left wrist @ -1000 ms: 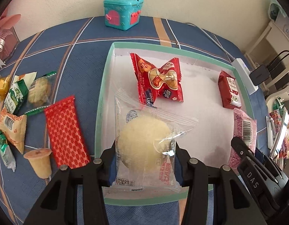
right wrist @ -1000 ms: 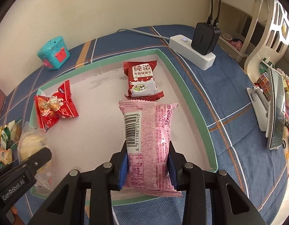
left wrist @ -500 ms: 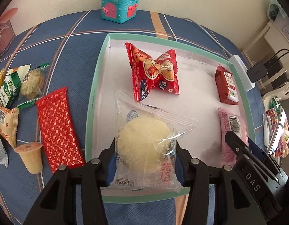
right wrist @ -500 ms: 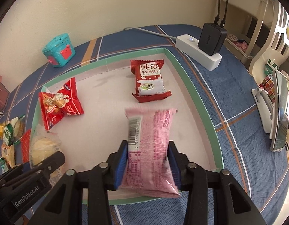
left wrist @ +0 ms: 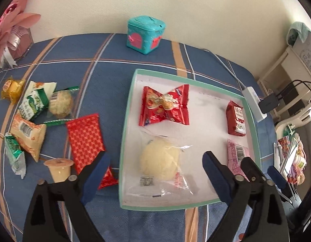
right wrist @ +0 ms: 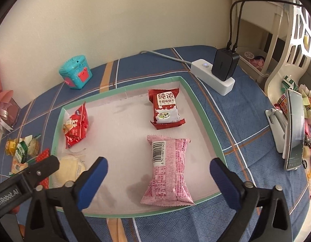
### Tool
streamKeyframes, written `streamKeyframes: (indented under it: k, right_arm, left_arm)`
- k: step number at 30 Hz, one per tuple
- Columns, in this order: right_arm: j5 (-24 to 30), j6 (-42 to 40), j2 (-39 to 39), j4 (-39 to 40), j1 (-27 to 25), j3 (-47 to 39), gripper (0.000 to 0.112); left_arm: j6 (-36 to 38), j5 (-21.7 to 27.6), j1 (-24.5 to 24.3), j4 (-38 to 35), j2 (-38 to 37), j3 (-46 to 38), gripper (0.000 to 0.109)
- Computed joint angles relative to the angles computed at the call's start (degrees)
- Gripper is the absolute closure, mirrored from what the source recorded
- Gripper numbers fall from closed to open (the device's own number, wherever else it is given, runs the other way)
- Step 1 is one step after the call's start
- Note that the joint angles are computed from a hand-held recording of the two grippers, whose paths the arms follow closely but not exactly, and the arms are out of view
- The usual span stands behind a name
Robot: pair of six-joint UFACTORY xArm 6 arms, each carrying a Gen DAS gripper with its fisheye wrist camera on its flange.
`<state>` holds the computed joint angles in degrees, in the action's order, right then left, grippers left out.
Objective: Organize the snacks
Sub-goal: 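Open both tools to release the bun and pastry into the tray, then move both open tools back over the remaining snacks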
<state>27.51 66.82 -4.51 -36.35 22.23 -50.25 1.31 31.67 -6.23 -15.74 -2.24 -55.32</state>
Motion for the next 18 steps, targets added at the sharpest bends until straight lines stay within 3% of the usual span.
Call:
streamKeyframes:
  k: [8, 18]
  right_arm:
    - [-0.69, 1.59, -1.11, 0.07, 0.80, 1.06, 0.009]
    - [-4.89, -6.07, 1.57, 11.37, 3.08, 0.70, 0.009]
  left_arm:
    - [-3.42, -1.43, 3.22, 4.33, -0.59, 1.69, 0.007]
    - [-2.85, 0.57, 11.94, 9.09, -2.63, 2.04, 0.007]
